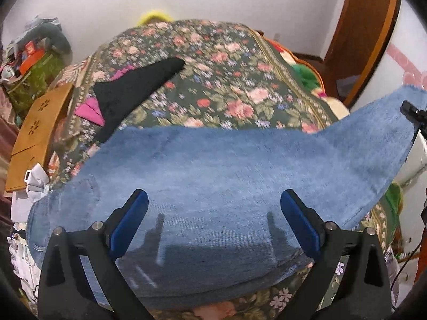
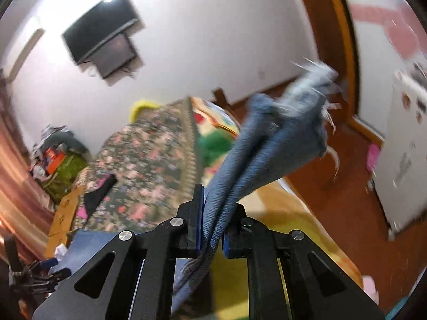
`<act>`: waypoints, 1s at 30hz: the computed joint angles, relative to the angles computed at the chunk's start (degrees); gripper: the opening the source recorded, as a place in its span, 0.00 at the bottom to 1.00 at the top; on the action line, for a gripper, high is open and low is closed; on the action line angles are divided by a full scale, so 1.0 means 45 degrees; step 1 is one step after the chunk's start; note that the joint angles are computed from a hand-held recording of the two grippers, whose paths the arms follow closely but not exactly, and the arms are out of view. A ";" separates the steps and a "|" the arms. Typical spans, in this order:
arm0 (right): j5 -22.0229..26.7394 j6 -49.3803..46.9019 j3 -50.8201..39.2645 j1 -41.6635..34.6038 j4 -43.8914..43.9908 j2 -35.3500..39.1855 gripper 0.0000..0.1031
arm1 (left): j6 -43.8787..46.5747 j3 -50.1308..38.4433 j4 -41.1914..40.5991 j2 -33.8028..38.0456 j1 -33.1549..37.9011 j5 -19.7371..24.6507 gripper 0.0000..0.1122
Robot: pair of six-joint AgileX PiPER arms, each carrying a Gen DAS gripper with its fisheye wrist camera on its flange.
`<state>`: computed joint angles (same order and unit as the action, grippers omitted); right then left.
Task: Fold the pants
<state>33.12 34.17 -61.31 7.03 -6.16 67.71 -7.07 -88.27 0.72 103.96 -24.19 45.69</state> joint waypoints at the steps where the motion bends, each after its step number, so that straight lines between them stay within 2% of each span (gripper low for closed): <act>1: 0.0062 0.0289 -0.0370 0.0399 -0.0390 0.0157 0.09 | 0.0056 0.0025 -0.0080 -0.0098 0.0108 -0.0052 0.89; 4: 0.0208 0.1202 -0.1602 0.1728 -0.1711 0.0844 0.09 | 0.0403 0.0226 -0.0458 -0.0493 0.0566 -0.0270 0.89; 8: 0.0166 0.1591 -0.2806 0.2904 -0.2453 0.1801 0.09 | 0.0745 0.0616 -0.0749 -0.1002 0.1222 -0.0619 0.89; 19: -0.0258 -0.0704 -0.5330 0.4947 -0.0145 0.5244 0.08 | 0.1936 0.1976 -0.2123 -0.2018 0.3039 -0.1220 0.89; 24: 0.0237 -0.2093 -0.6210 0.5704 0.1113 0.6576 0.08 | 0.2277 0.2422 -0.2440 -0.2339 0.3631 -0.1335 0.89; 30: 0.1563 -0.3403 -0.7305 0.6706 0.1592 0.8110 0.08 | 0.2680 0.2793 -0.2848 -0.2608 0.4265 -0.1381 0.89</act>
<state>40.15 18.85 -94.18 37.21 1.00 104.21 4.99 -75.70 -12.09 92.23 -5.00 39.48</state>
